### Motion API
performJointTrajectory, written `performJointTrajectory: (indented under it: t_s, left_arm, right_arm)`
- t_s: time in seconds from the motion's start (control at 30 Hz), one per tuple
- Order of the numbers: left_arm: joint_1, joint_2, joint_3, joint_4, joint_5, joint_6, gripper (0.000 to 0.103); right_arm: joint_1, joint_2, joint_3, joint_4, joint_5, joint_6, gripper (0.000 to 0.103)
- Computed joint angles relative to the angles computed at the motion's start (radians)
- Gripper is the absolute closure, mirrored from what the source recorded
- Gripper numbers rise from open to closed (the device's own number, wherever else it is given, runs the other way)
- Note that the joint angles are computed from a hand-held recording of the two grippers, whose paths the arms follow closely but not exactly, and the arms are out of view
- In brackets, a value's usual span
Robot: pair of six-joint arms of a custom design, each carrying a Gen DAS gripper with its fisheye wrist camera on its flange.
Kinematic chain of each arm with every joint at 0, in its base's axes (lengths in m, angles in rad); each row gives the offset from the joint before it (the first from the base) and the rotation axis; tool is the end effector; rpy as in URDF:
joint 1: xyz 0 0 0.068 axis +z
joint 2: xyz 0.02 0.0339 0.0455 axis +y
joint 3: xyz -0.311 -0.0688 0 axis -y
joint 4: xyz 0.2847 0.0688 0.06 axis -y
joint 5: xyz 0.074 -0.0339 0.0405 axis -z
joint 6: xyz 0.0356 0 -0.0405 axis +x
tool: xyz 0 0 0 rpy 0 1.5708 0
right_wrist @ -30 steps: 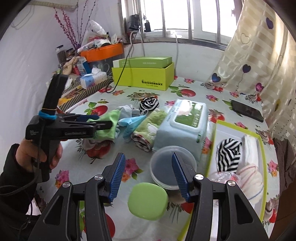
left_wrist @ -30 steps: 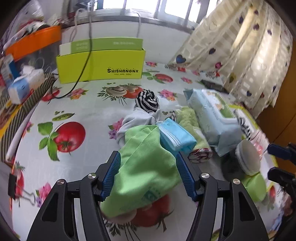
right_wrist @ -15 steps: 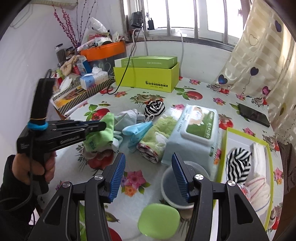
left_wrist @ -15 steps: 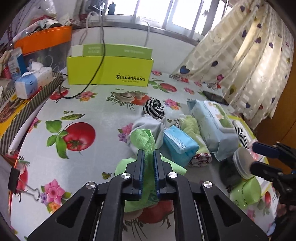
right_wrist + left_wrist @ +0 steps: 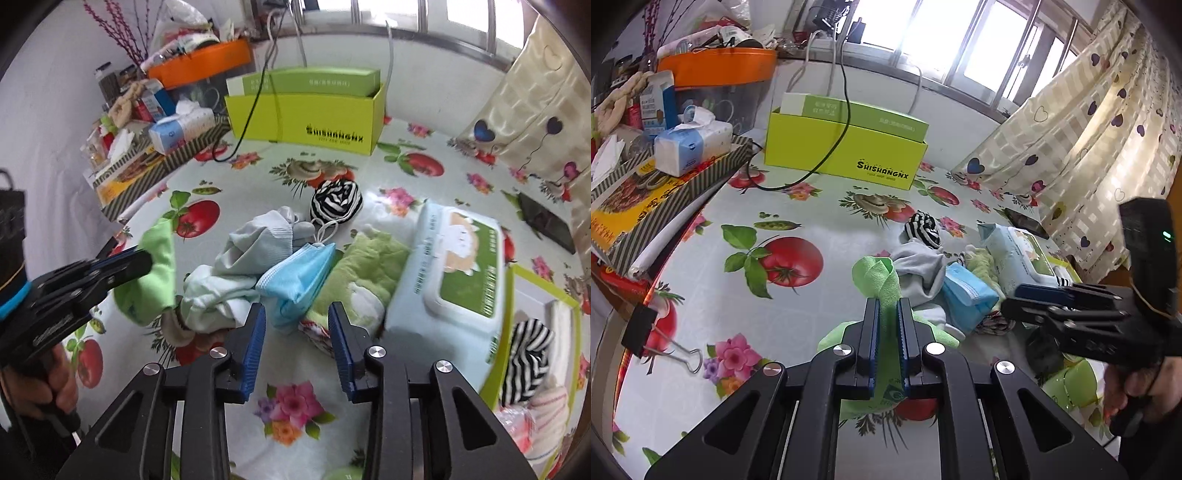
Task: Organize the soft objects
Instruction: 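Grasp the green towel with the left gripper while right grasps the blue mask, then carry the green towel and blue mask over the white box with both grippers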
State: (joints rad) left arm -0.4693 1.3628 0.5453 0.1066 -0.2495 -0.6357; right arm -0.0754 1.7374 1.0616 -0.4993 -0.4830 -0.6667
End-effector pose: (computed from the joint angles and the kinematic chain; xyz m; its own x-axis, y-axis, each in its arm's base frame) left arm 0.2506 -0.1172 0.1804 -0.6294 -0.3259 -0.7054 -0.1272 0.9387 -0.3203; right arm 0.3721 -0.0115 0.1915 -0.6539 -0.4998 -0.5679 -0.6568 0.7476 0.0984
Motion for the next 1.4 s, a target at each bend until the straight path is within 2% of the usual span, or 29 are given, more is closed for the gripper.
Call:
performJointTrajectory:
  t_s: [0.07,0.17,0.23,0.27,0.57,0.73,1.0,1.4]
  left_arm:
    - [0.0,-0.008,-0.007,0.002,0.001,-0.002,0.094]
    - [0.001,-0.016,-0.015,0.006,0.004,-0.003,0.094]
    - [0.0,-0.023,-0.019,0.005,0.005,-0.004,0.094]
    - [-0.001,-0.024,-0.019,0.004,0.004,-0.005,0.094]
    - [-0.033,-0.067,-0.032,-0.008,-0.017,-0.02,0.094]
    - [-0.093,-0.107,-0.013,-0.055,-0.068,-0.033,0.094]
    - [-0.223,-0.137,0.045,-0.13,-0.163,-0.056,0.094]
    - [-0.36,-0.036,0.2,-0.162,-0.218,-0.029,0.094]
  right_arm:
    - [0.022,0.023,0.02,0.001,0.018,0.013,0.071]
    - [0.048,0.065,0.052,-0.01,0.044,0.035,0.083]
    - [0.057,0.089,0.065,-0.014,0.053,0.044,0.086]
    - [0.055,0.095,0.069,-0.016,0.048,0.046,0.091]
    - [-0.004,0.03,0.025,-0.02,-0.061,0.006,0.095]
    - [-0.072,-0.077,-0.034,-0.054,-0.168,-0.07,0.095]
    - [-0.232,-0.187,-0.068,-0.204,-0.33,-0.249,0.095]
    - [-0.541,-0.138,0.05,-0.486,-0.486,-0.539,0.095]
